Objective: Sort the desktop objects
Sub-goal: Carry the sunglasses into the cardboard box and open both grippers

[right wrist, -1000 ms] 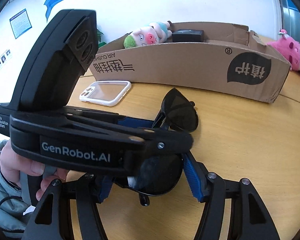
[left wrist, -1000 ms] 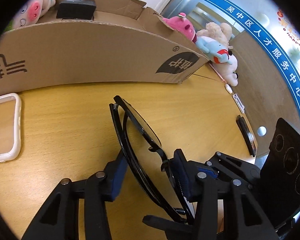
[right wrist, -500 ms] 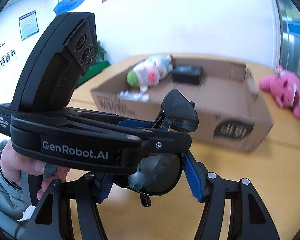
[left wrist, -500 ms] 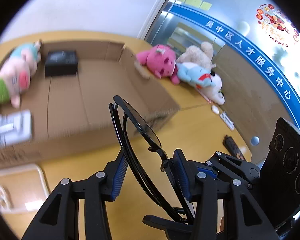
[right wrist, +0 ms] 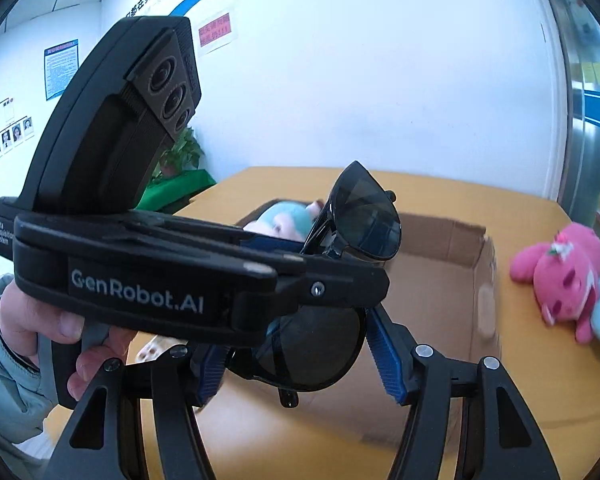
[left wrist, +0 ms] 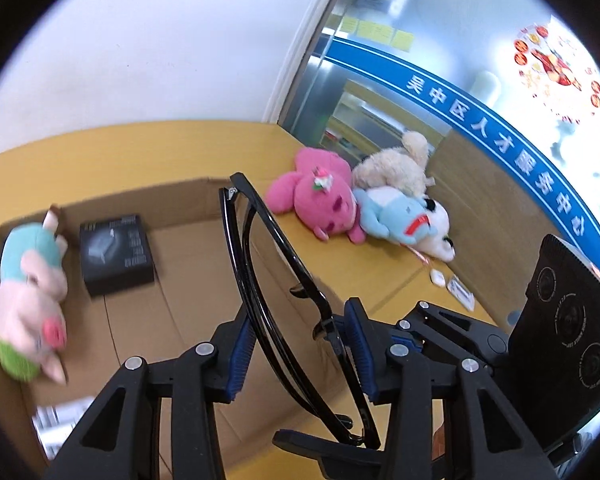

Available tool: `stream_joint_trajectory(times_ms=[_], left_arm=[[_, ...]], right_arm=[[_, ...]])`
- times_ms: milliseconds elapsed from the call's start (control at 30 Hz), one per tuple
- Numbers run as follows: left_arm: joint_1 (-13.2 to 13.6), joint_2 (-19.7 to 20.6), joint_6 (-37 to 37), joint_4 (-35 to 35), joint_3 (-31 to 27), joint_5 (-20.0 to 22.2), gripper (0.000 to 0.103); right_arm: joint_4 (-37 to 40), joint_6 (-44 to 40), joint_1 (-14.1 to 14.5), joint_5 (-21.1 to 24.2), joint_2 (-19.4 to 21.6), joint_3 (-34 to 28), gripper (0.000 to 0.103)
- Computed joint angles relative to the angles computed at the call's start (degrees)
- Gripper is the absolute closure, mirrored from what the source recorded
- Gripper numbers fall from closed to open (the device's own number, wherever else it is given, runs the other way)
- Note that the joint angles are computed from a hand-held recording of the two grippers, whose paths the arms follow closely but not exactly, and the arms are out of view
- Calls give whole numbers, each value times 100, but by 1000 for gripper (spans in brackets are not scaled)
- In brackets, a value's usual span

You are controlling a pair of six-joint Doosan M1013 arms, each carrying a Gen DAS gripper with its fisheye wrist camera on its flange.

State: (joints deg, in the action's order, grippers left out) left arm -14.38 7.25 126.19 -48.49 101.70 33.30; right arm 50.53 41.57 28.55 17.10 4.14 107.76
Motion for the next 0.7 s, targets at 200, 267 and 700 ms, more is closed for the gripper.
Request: stream_joint_trajectory(times_ms=[200, 267, 700], left_arm=[[284, 666, -25, -216, -814, 464, 60], [354, 929, -190, -207, -1096, 595, 60], [498, 2391, -1630, 114, -2243, 1673, 63]], right_arm=[[-282, 238, -278, 374, 544, -744, 42], [-435, 408, -379, 582, 784, -1047, 42], [-1584, 2231, -792, 2143, 2372, -2616, 42]])
